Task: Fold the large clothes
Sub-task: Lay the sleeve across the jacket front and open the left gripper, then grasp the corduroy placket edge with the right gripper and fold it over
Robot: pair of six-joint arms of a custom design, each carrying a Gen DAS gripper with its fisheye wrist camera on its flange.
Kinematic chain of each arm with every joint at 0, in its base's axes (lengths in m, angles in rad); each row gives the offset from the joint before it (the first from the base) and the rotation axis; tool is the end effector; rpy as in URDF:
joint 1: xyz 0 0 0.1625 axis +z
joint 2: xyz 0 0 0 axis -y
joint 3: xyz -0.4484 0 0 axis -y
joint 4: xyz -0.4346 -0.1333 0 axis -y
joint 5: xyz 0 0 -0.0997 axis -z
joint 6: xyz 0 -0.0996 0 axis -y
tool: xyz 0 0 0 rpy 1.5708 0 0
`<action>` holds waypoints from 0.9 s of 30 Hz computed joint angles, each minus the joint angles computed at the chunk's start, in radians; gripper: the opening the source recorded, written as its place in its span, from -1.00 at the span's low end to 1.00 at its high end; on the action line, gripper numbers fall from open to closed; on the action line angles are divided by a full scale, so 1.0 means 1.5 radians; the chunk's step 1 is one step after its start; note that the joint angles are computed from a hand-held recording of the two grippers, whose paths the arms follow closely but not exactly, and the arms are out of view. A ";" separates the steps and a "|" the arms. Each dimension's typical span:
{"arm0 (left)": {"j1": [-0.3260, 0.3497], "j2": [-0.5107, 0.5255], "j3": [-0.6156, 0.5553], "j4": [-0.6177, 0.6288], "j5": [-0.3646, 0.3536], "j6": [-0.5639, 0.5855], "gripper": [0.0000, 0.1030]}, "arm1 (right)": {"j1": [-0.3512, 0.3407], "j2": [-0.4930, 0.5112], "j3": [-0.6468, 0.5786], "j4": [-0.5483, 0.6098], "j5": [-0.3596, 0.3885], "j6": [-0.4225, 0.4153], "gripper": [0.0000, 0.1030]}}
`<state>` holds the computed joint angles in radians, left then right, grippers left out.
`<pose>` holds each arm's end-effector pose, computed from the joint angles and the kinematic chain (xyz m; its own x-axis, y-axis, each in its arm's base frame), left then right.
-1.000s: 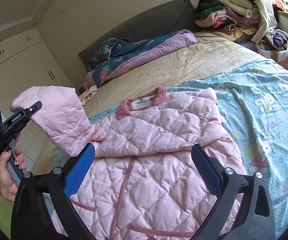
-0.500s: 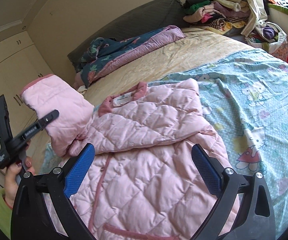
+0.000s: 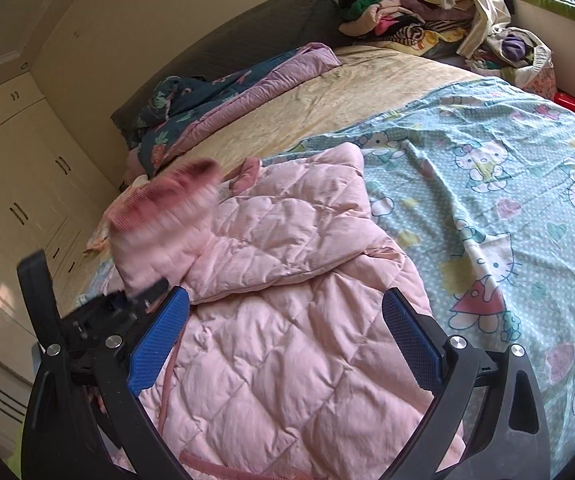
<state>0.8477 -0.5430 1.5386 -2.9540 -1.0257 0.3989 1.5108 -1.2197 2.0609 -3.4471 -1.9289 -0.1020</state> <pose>-0.3542 -0.6808 -0.0116 -0.4723 0.6556 -0.5892 0.8639 0.4769 -0.1619 0.0637 -0.5799 0.2977 -0.9152 0.3033 0.2655 -0.0629 0.5432 -0.8372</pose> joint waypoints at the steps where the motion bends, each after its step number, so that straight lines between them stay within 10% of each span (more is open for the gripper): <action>1: 0.001 -0.001 0.002 0.016 -0.007 0.005 -0.27 | -0.001 0.000 0.000 0.000 -0.001 0.001 0.88; 3: 0.000 0.000 0.005 0.045 -0.005 0.006 0.42 | -0.002 0.003 -0.002 -0.001 -0.005 0.002 0.88; 7: -0.003 -0.013 0.032 0.059 -0.013 0.039 0.65 | -0.004 0.007 -0.005 0.009 -0.004 0.005 0.88; 27: 0.084 -0.127 0.025 0.051 -0.013 -0.101 0.82 | 0.018 0.112 -0.135 0.195 0.031 0.145 0.88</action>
